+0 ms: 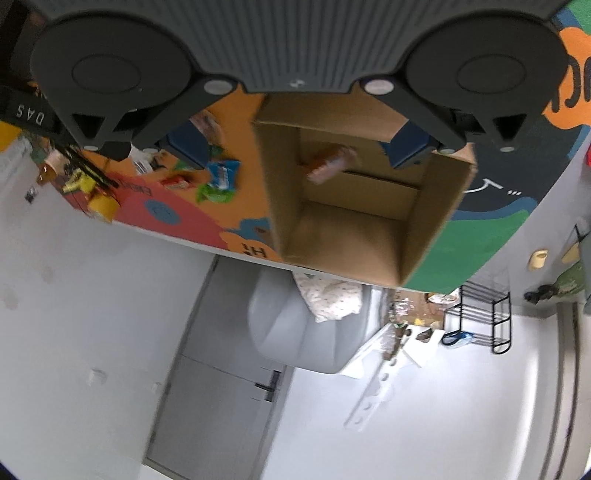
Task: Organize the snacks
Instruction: 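Withdraw both tools from the box back toward the snacks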
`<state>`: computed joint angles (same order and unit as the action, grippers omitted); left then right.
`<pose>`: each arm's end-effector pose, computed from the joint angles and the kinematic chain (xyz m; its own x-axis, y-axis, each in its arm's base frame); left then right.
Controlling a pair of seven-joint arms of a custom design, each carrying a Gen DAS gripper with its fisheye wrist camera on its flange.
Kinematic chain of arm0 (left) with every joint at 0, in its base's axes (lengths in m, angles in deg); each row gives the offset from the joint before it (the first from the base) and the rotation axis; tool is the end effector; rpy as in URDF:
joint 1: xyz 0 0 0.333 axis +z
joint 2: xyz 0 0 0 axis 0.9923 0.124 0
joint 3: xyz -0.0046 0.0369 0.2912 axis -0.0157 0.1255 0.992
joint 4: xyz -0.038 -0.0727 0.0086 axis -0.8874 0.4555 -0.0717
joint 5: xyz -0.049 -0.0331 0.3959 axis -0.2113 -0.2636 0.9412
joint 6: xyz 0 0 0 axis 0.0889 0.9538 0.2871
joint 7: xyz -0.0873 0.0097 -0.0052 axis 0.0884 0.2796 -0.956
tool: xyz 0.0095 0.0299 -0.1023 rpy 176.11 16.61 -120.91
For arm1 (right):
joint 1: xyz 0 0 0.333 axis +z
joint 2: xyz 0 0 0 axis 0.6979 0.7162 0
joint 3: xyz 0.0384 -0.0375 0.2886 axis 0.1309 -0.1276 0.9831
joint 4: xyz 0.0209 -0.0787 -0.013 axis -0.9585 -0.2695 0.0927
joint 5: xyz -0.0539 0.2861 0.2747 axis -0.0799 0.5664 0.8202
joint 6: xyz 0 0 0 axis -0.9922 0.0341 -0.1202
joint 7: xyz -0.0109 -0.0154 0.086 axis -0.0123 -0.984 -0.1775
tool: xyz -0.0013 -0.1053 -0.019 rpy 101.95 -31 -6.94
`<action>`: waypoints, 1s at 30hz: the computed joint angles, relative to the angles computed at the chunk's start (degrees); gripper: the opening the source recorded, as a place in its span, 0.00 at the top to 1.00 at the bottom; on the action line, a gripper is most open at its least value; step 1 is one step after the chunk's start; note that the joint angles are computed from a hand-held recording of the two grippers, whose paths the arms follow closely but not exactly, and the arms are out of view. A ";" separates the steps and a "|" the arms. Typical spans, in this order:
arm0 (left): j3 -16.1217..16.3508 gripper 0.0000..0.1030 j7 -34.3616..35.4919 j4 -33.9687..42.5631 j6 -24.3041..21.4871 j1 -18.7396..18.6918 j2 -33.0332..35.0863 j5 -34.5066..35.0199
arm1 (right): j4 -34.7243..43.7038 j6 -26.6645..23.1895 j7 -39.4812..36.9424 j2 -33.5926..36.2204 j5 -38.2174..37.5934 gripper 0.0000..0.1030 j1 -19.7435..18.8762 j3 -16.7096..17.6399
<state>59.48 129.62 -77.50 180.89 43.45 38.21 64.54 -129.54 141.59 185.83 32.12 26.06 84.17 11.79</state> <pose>0.6664 -0.2095 0.3706 0.0047 -0.9714 0.2375 -0.5482 -0.2012 -0.8118 0.6797 0.3268 0.3538 0.1330 -0.9439 -0.3023 -0.5416 0.1862 -0.8197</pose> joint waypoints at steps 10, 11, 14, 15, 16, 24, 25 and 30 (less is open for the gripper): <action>2.72 0.00 -1.95 2.19 -3.85 -4.75 1.13 3.79 | -10.10 1.30 0.83 -4.91 3.67 0.00 6.14 -8.25; 2.09 0.00 -2.35 2.44 -4.04 -4.32 1.10 4.55 | -10.70 1.31 0.91 -5.18 4.10 0.00 6.39 -8.64; 1.60 0.00 -3.55 3.35 -4.74 -4.32 1.46 7.21 | -12.58 1.55 0.64 -6.35 4.81 0.00 6.14 -8.74; 1.06 0.00 -3.90 3.66 -5.09 -4.04 1.52 8.02 | -13.36 1.98 0.45 -6.84 5.00 0.00 5.86 -8.53; -0.02 0.00 -4.07 3.98 -5.41 -3.27 1.45 8.78 | -13.98 2.25 0.26 -7.20 5.37 0.00 5.80 -8.56; -7.51 0.00 -4.80 5.99 -3.99 2.27 2.10 13.99 | -17.40 4.77 -3.33 -9.65 8.04 0.00 2.32 -5.24; -8.57 0.00 -4.40 6.30 -3.74 3.08 2.30 14.25 | -17.69 5.33 -3.97 -10.17 7.96 0.00 -0.04 -2.66; -13.85 0.02 -1.84 9.07 -3.04 7.19 4.42 13.92 | -18.03 7.26 -7.31 -10.23 9.74 0.00 -4.80 2.56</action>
<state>45.63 127.79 -68.43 177.85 50.64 42.62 78.46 -147.57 148.85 178.52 21.89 35.79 79.37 14.35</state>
